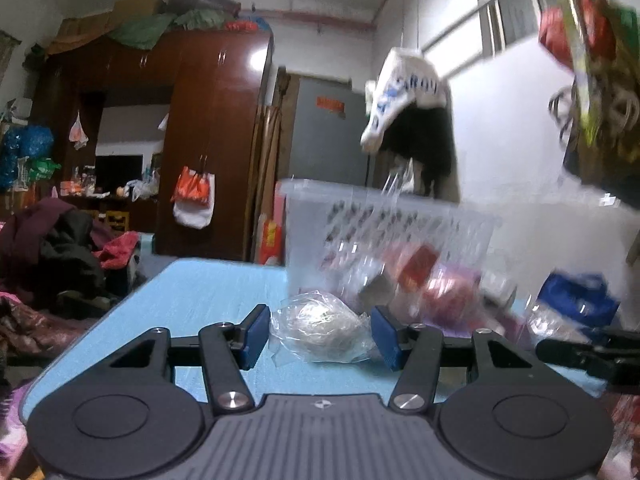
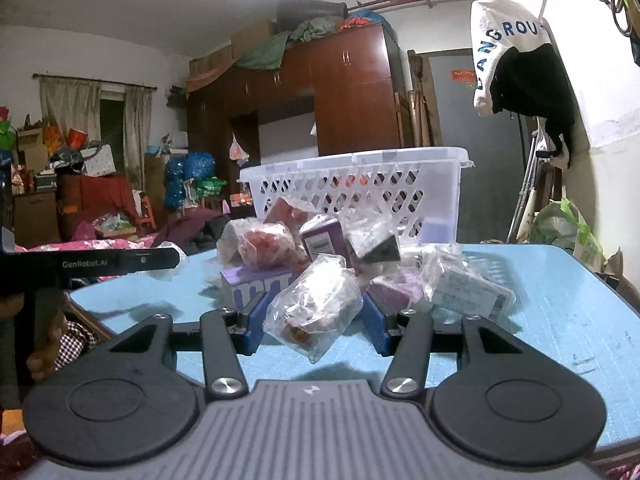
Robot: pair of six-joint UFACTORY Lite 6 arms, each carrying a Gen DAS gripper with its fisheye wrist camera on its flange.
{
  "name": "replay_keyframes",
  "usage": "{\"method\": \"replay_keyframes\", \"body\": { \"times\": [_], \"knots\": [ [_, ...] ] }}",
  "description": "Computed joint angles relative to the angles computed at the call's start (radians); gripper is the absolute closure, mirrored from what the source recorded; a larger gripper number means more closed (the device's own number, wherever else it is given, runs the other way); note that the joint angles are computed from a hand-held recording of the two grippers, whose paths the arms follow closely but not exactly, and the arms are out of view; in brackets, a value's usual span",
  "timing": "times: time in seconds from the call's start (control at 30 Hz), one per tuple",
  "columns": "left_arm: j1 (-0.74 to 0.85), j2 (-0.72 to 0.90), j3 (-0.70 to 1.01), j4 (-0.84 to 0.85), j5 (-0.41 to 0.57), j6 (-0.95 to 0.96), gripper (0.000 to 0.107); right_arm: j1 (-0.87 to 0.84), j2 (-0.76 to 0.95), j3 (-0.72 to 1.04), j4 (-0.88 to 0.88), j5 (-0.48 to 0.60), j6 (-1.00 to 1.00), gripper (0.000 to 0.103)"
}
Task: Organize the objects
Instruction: 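Grasp a clear bag with the right tool while the left tool grasps a white bag, then release both bags into the basket with both tools, then grasp the white-blue box with the right tool while the left tool grasps a red-netted bag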
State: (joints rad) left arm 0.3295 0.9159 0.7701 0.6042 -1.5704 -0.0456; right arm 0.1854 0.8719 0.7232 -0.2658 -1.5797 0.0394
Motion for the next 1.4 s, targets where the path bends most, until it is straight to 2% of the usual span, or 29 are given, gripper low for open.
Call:
{"method": "replay_keyframes", "body": {
  "times": [0.1,0.17,0.23,0.27,0.33,0.4,0.43,0.5,0.53,0.57,0.6,0.63,0.67,0.7,0.73,0.8,0.83,0.93,1.0,1.1,1.17,1.3,1.4],
  "knots": [
    [0.041,-0.123,-0.003,0.115,0.025,-0.034,0.048,-0.017,-0.134,-0.052,-0.013,0.008,-0.025,0.049],
    [-0.014,-0.245,0.009,0.045,0.079,-0.11,0.048,-0.019,-0.261,-0.048,-0.002,0.087,-0.049,0.049],
    [-0.076,-0.353,0.099,0.017,0.24,-0.214,0.048,-0.015,-0.351,0.032,0.015,0.217,-0.055,0.049],
    [-0.111,-0.369,0.178,0.006,0.332,-0.266,0.048,-0.025,-0.372,0.111,-0.011,0.318,-0.027,0.049],
    [-0.189,-0.343,0.375,-0.027,0.519,-0.317,0.048,-0.039,-0.338,0.32,-0.07,0.495,0.036,0.049],
    [-0.254,-0.273,0.584,-0.063,0.722,-0.353,0.048,-0.022,-0.266,0.529,-0.029,0.685,0.068,0.049],
    [-0.265,-0.219,0.688,-0.026,0.793,-0.409,0.048,-0.027,-0.213,0.634,-0.057,0.759,0.1,0.049],
    [-0.266,-0.12,0.856,0.072,0.874,-0.559,0.047,-0.035,-0.122,0.799,-0.125,0.873,0.188,0.049],
    [-0.264,-0.061,0.95,0.143,0.906,-0.621,0.042,-0.03,-0.081,0.869,-0.132,0.928,0.185,0.047],
    [-0.272,0.0,1.042,0.199,0.953,-0.684,0.035,-0.024,-0.06,0.902,-0.117,0.968,0.161,0.042],
    [-0.29,0.035,1.099,0.216,1.041,-0.713,0.022,-0.017,-0.04,0.927,-0.08,0.99,0.125,0.034],
    [-0.305,0.053,1.113,0.195,1.095,-0.7,0.025,-0.02,-0.026,0.938,-0.065,1.002,0.119,0.017],
    [-0.309,0.043,1.086,0.145,1.106,-0.647,0.027,-0.03,-0.029,0.92,-0.079,0.994,0.139,0.015],
    [-0.308,0.012,1.017,0.082,1.077,-0.558,0.027,-0.045,-0.053,0.864,-0.101,0.954,0.163,0.015],
    [-0.298,-0.038,0.912,0.046,1.007,-0.494,0.027,-0.063,-0.089,0.79,-0.127,0.904,0.196,0.013],
    [-0.242,-0.135,0.703,0.083,0.802,-0.426,0.026,-0.108,-0.184,0.587,-0.159,0.774,0.233,0.001],
    [-0.213,-0.178,0.599,0.109,0.697,-0.418,0.023,-0.141,-0.215,0.482,-0.183,0.676,0.222,0.0],
    [-0.141,-0.244,0.285,0.132,0.424,-0.308,0.019,-0.2,-0.251,0.271,-0.152,0.541,0.216,0.0],
    [-0.112,-0.256,0.133,0.142,0.354,-0.191,0.019,-0.238,-0.211,0.221,-0.16,0.483,0.242,0.0],
    [-0.104,-0.197,0.04,0.138,0.301,-0.086,0.019,-0.283,-0.154,0.213,-0.229,0.473,0.333,0.0],
    [-0.086,-0.155,0.021,0.17,0.272,-0.062,0.019,-0.293,-0.122,0.247,-0.258,0.507,0.387,0.0],
    [-0.113,-0.133,0.035,0.099,0.284,-0.042,0.02,-0.285,-0.113,0.276,-0.277,0.533,0.41,0.0],
    [-0.12,-0.127,0.032,0.097,0.255,-0.057,0.021,-0.276,-0.106,0.293,-0.278,0.583,0.391,0.006]
  ]
}}
